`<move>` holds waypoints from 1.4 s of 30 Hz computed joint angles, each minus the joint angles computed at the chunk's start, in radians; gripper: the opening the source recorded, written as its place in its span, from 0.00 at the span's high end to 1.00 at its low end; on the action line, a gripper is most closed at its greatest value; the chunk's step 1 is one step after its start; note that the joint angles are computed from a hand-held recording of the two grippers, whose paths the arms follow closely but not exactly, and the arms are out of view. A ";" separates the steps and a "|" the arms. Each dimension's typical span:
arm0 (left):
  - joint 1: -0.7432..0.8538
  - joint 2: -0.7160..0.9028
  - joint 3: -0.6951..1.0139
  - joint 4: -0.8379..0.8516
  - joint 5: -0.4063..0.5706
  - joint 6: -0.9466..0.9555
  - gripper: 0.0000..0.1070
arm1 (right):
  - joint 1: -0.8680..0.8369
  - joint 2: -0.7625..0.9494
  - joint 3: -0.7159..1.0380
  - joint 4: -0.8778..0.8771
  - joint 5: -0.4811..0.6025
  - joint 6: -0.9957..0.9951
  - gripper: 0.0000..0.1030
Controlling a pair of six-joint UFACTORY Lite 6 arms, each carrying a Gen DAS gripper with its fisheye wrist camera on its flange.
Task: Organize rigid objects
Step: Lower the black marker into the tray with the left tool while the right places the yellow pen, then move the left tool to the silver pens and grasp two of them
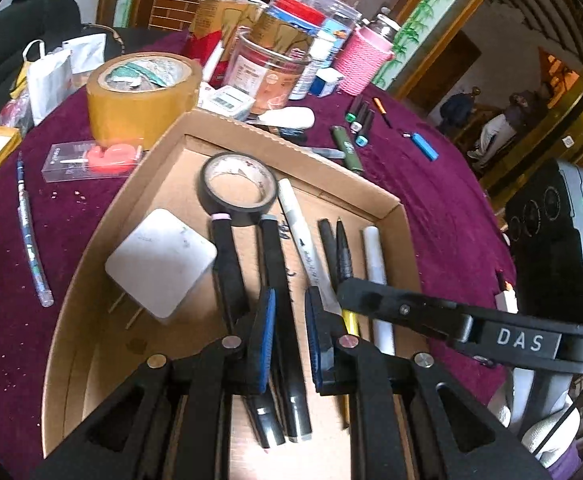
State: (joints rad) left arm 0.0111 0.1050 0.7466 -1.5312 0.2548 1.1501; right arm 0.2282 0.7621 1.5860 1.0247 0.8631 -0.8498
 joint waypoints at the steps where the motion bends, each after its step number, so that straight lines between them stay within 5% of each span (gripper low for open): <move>1: 0.021 -0.004 -0.006 0.014 0.013 0.011 0.83 | 0.002 -0.001 0.003 -0.006 -0.008 0.002 0.88; 3: 0.052 -0.013 -0.021 -0.040 0.054 0.041 0.55 | 0.018 0.010 0.030 -0.051 -0.058 0.043 0.88; 5: 0.078 -0.048 -0.054 -0.086 0.076 0.054 0.42 | 0.033 0.012 0.041 -0.092 -0.104 0.067 0.86; 10: 0.080 -0.050 -0.073 -0.137 0.060 0.059 0.39 | 0.005 -0.029 -0.018 0.035 -0.097 -0.070 0.43; 17: 0.034 -0.049 -0.069 0.059 -0.029 -0.173 0.39 | -0.014 -0.099 -0.093 0.106 -0.091 -0.146 0.43; 26: 0.030 -0.127 -0.147 -0.111 0.008 0.012 0.34 | -0.251 -0.378 -0.382 0.117 -0.079 -0.371 0.29; 31: -0.006 -0.307 -0.231 -0.243 0.026 0.137 0.34 | -0.437 -0.481 -0.460 0.081 -0.081 -0.484 0.25; 35: -0.312 -0.533 -0.240 -0.306 -0.335 0.064 0.34 | -0.561 -0.545 -0.483 0.082 -0.126 -0.594 0.21; 37: -0.500 -0.648 -0.243 -0.206 -0.544 -0.058 0.31 | -0.616 -0.583 -0.496 0.123 -0.158 -0.675 0.20; 39: -0.695 -0.718 -0.236 -0.126 -0.753 -0.136 0.10 | -0.662 -0.659 -0.553 0.242 -0.217 -0.809 0.12; 40: -0.778 -0.722 -0.227 -0.090 -0.858 -0.169 0.04 | -0.684 -0.693 -0.589 0.343 -0.233 -0.912 0.01; 42: -0.950 -0.694 -0.223 -0.037 -1.038 -0.249 0.04 | -0.758 -0.754 -0.657 0.549 -0.185 -1.121 0.00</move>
